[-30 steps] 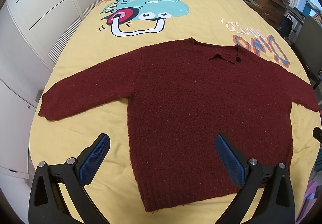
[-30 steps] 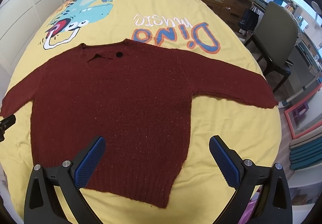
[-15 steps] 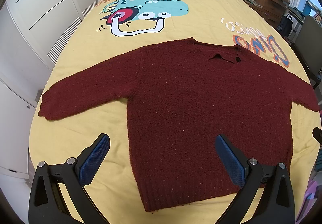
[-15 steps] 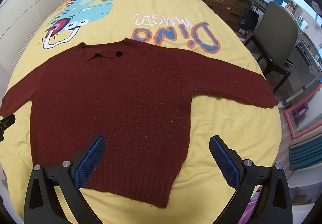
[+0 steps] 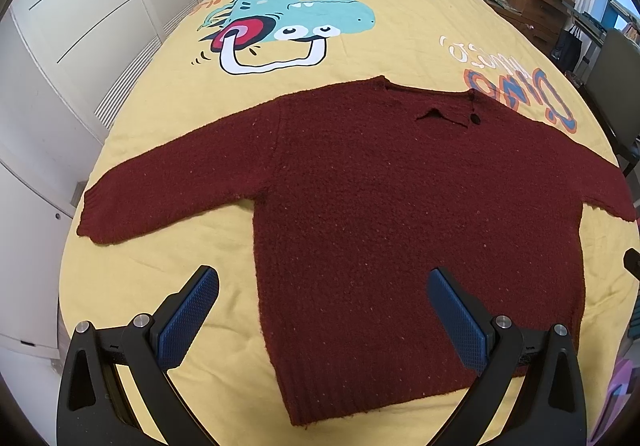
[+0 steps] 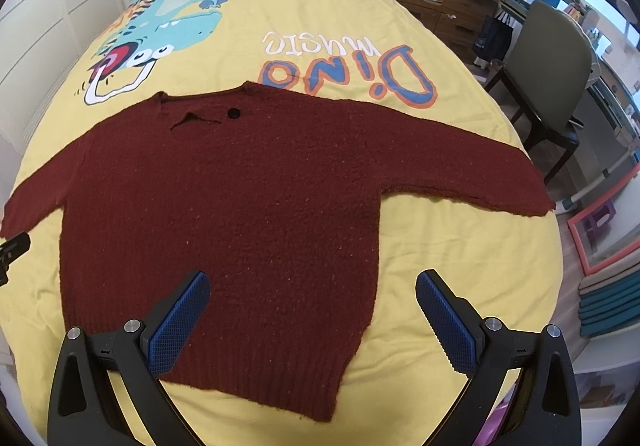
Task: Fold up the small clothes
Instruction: 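Move the right tool over the sweater sleeve and grasp its cuff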
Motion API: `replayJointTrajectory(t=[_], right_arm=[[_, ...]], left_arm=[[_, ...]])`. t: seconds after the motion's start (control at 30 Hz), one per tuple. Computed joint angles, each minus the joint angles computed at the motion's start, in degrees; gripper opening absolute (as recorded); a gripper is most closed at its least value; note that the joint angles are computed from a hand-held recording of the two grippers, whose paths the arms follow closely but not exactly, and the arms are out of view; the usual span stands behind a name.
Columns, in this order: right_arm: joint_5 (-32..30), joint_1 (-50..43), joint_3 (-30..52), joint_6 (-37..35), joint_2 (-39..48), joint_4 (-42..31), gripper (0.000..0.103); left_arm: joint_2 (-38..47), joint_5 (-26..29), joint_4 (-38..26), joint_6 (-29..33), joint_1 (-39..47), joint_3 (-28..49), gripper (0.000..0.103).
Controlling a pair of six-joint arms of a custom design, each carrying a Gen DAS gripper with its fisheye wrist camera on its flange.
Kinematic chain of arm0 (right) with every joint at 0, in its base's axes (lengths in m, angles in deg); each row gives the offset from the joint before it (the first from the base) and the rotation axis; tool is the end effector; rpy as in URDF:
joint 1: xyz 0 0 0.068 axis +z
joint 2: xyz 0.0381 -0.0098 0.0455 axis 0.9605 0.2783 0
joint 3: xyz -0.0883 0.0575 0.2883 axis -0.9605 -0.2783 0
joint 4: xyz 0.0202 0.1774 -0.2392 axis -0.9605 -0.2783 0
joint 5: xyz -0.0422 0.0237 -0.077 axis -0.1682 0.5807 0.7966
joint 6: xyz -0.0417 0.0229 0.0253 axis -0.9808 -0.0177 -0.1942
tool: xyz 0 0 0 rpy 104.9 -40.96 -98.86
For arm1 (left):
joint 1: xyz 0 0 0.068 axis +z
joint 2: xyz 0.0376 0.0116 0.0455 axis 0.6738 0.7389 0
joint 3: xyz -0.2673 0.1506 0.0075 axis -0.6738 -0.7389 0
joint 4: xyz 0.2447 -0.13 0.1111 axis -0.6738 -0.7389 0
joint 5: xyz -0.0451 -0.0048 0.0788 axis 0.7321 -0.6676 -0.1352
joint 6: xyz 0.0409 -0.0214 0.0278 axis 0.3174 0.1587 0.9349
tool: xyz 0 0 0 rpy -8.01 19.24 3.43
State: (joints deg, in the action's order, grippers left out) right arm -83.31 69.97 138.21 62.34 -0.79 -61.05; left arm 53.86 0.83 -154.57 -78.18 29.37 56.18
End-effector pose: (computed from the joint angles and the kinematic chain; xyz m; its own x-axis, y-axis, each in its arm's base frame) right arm 0.2637 -0.0105 0.3746 -0.8325 -0.3018 -0.4646 -0.3509 0.9362 0.0207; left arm 0.1489 -0.0228 0.3800 -0.8311 -0.3290 -0.4483 -0.3992 0.9142 0.0691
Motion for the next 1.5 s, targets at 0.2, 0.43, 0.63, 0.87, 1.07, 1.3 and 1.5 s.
replayJointTrajectory(t=[0.2, 0.43, 0.63, 0.87, 1.07, 1.3, 1.5], right_arm=[[-2.69, -3.37, 0.19, -1.46, 2.84, 3.51, 0.102], [-5.92, -9.75, 3.4, -3.21, 10.49, 9.2, 0.102], [-5.99, -15.6, 11.57, -0.55, 25.65, 13.29, 0.102], [-3.06, -19.3, 24.8, 4.91, 42.06, 13.85, 0.102], [0.03, -21.4, 39.98, 9.9, 55.19, 9.11, 0.102], [-0.04, -23.5, 55.67, 16.2, 66.96, 1.62, 0.102], [-0.45, -23.04, 64.55, 17.38, 72.6, -4.1, 0.102]], left_arm=[[1.3, 1.05, 2.74, 4.09, 3.71, -0.59, 0.102], [3.93, 2.13, 6.97, 9.74, 8.64, -0.98, 0.102], [7.25, 4.05, 11.39, 13.13, 13.29, -1.68, 0.102], [11.6, 4.3, 14.4, 14.7, 16.26, -2.69, 0.102], [13.6, 5.36, 16.75, 15.41, 17.49, -4.93, 0.102], [14.94, 6.78, 18.2, 15.59, 17.82, -6.59, 0.102], [16.06, 7.34, 19.15, 16.22, 17.47, -6.79, 0.102]])
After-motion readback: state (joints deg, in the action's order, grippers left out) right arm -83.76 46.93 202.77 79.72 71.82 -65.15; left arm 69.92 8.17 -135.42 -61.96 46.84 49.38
